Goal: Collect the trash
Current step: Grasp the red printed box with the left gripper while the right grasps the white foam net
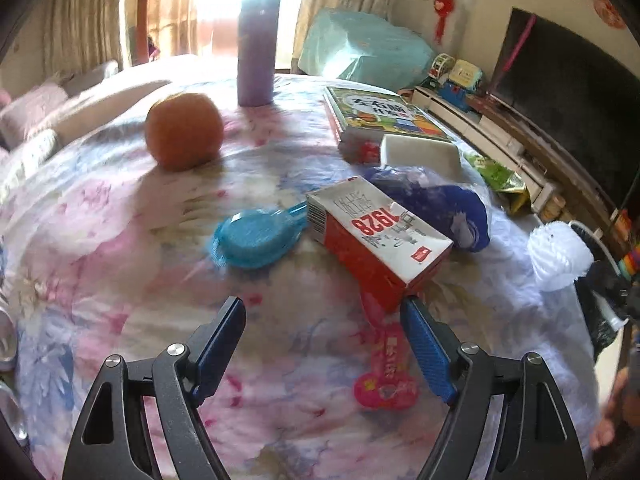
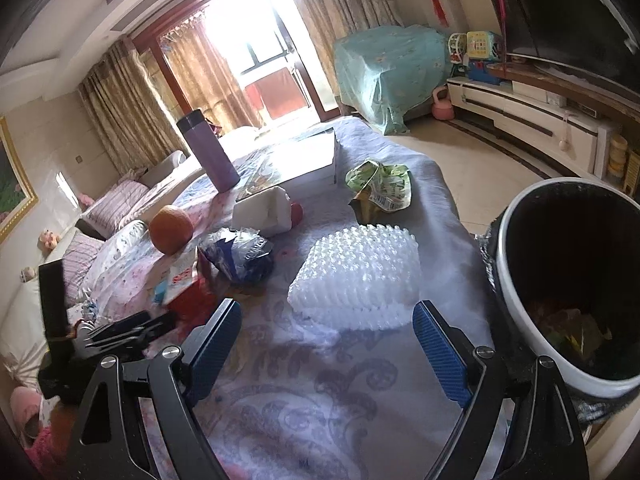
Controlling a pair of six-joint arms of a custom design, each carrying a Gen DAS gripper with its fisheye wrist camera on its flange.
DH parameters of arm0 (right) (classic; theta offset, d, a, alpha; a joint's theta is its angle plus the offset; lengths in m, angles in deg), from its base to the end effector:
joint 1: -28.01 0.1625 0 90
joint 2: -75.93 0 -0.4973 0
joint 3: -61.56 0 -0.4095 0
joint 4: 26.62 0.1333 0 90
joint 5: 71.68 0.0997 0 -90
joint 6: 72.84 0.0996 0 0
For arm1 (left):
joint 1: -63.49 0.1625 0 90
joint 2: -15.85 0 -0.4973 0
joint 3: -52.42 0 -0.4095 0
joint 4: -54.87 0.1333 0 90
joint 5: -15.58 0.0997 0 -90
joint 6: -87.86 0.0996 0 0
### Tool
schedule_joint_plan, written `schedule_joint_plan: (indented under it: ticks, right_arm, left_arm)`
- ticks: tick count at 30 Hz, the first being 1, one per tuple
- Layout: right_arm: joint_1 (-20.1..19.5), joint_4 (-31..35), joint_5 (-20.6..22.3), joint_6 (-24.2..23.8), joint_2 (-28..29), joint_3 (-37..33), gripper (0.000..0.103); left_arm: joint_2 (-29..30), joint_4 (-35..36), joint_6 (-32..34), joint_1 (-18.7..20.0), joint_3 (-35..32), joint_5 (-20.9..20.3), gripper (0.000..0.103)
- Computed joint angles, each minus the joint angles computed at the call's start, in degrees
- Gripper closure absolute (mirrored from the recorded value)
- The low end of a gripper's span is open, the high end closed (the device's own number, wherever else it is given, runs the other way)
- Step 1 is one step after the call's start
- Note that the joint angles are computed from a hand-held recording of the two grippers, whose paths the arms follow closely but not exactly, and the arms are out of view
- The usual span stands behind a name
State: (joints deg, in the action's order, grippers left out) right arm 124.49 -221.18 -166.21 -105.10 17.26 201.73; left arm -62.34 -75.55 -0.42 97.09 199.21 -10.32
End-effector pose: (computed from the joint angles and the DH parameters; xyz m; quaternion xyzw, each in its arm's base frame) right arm 0.1754 -0.4327 0.1300 0.3173 -0.9263 0.1861 0.0823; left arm -0.1420 -0.3619 0.1826 -0.1016 0.8260 -0.4278 0.3528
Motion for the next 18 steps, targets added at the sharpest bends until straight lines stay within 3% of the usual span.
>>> schedule_joint_plan:
  ticks: [7,13,16,18]
  right_arm:
    - [0.6,-0.6,-3.3,-0.4,3.6,-2.6,0.014]
    - [1.1,-1.7,-5.7,-0.4,5.3,-3.6,0.014]
    - [0.9,-1.8,-5.7,-0.2,5.1,-3.6,0.015]
    - [0.7,-2.6,-5.6,-0.2,4.8,-3.2,0.027]
  left_arm:
    - [4.4,-12.8,9.8,1.7,-1.2,-0.1,0.022]
    - [8.6,-9.7,8.0,6.3,-6.2,1.9,0.016]
    - [8.2,-11.5,8.1,7.3,-5.7,2.3,0.020]
    - [7.9,-15.6,11.4,7.2,-4.3,2.4,0.034]
